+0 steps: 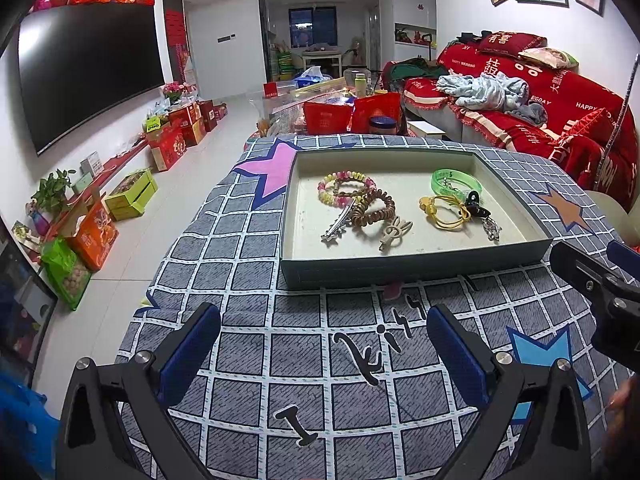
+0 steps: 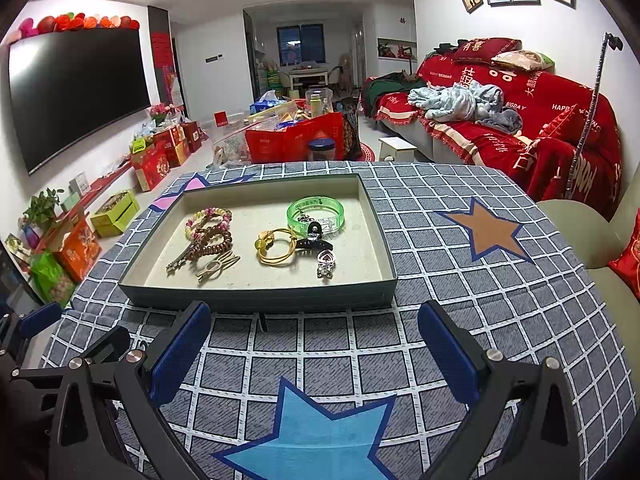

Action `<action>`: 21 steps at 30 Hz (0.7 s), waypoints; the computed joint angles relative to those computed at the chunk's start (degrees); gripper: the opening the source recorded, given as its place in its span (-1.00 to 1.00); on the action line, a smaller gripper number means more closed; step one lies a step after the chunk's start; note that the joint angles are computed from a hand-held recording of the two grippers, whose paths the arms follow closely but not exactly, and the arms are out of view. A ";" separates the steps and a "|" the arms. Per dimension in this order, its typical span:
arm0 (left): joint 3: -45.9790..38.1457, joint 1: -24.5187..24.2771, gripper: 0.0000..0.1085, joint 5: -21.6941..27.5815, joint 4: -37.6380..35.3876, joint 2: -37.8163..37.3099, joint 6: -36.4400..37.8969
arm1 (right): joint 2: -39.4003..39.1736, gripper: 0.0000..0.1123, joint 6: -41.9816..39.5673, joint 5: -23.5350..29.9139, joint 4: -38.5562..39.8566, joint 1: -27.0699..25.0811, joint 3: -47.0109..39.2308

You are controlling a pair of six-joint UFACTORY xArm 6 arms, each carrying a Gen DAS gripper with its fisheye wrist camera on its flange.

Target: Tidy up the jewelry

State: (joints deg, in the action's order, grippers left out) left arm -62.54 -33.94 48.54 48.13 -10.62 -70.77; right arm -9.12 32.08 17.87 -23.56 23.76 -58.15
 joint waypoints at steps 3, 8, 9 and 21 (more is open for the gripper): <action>0.03 -0.09 0.90 0.16 0.14 -0.01 -0.26 | -0.01 0.83 -0.02 -0.05 0.06 0.00 0.04; -0.08 -0.26 0.90 0.58 -0.14 0.09 -0.06 | -0.03 0.83 0.00 -0.22 0.07 -0.04 0.13; -0.08 -0.28 0.90 0.59 -0.07 0.09 -0.09 | -0.03 0.83 0.12 -0.20 -0.19 -0.06 0.12; 0.07 -0.24 0.90 -0.08 -0.57 -0.24 0.64 | -0.06 0.83 0.00 -0.13 0.04 -0.06 0.20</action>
State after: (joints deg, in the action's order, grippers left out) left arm -62.47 -34.19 48.46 47.56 -10.86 -70.13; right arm -9.18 32.08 17.74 -23.51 23.70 -57.95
